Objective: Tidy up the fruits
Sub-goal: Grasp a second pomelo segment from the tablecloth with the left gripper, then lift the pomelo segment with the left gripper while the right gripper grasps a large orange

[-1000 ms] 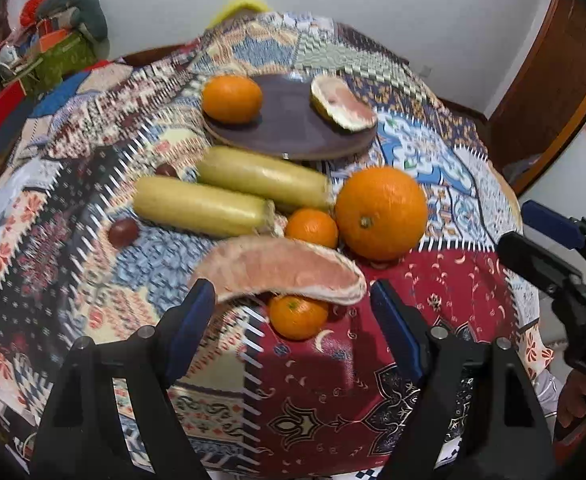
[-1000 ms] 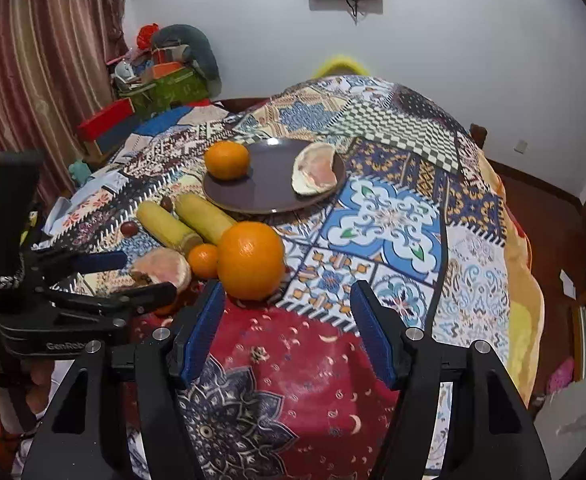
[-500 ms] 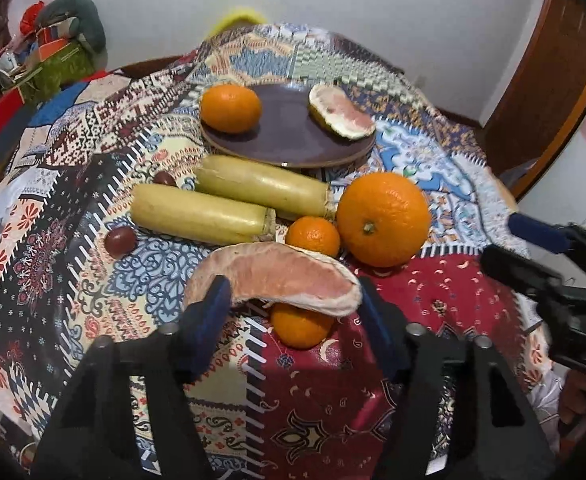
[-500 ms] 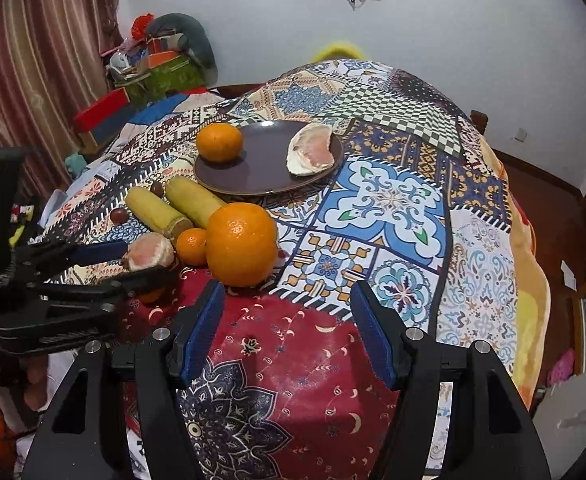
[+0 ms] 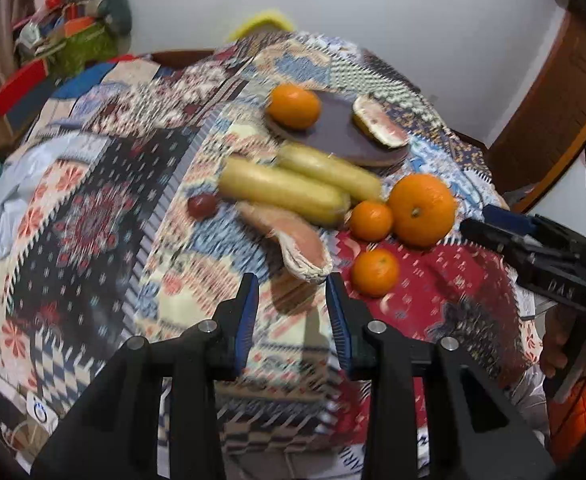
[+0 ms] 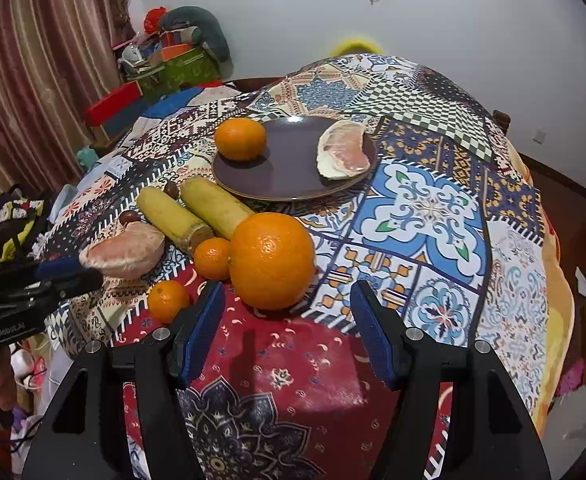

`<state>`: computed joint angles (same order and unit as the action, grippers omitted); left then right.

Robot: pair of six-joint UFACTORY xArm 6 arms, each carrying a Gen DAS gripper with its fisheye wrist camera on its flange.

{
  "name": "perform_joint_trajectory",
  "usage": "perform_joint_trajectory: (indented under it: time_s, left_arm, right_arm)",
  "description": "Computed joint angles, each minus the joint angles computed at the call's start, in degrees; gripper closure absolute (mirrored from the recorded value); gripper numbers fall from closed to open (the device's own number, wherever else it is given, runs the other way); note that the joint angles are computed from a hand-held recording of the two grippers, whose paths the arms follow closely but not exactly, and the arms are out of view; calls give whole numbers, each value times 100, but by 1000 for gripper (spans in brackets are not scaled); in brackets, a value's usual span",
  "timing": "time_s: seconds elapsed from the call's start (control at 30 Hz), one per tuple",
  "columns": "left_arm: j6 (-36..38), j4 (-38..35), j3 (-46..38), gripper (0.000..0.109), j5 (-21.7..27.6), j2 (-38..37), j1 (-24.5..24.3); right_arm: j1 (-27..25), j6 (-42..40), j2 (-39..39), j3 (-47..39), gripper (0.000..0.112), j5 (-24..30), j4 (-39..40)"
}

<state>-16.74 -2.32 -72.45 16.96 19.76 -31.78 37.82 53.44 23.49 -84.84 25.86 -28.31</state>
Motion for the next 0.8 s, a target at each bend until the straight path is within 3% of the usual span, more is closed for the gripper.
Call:
perform_joint_trajectory:
  time_s: [0.17, 0.3, 0.43, 0.8]
  left_arm:
    - [-405, 550, 81, 74, 515, 40, 106]
    - [-305, 418, 43, 72, 559, 51, 108]
    - [-297, 449, -137, 56, 479, 129, 80]
    - [-283, 500, -1063, 56, 745, 878, 110]
  right_arm:
    - [-7, -163, 81, -60, 51, -3, 186]
    - [-22, -199, 103, -75, 51, 24, 242]
    - [-41, -257, 136, -117, 51, 15, 311]
    - [-52, -680, 506, -544, 51, 62, 665]
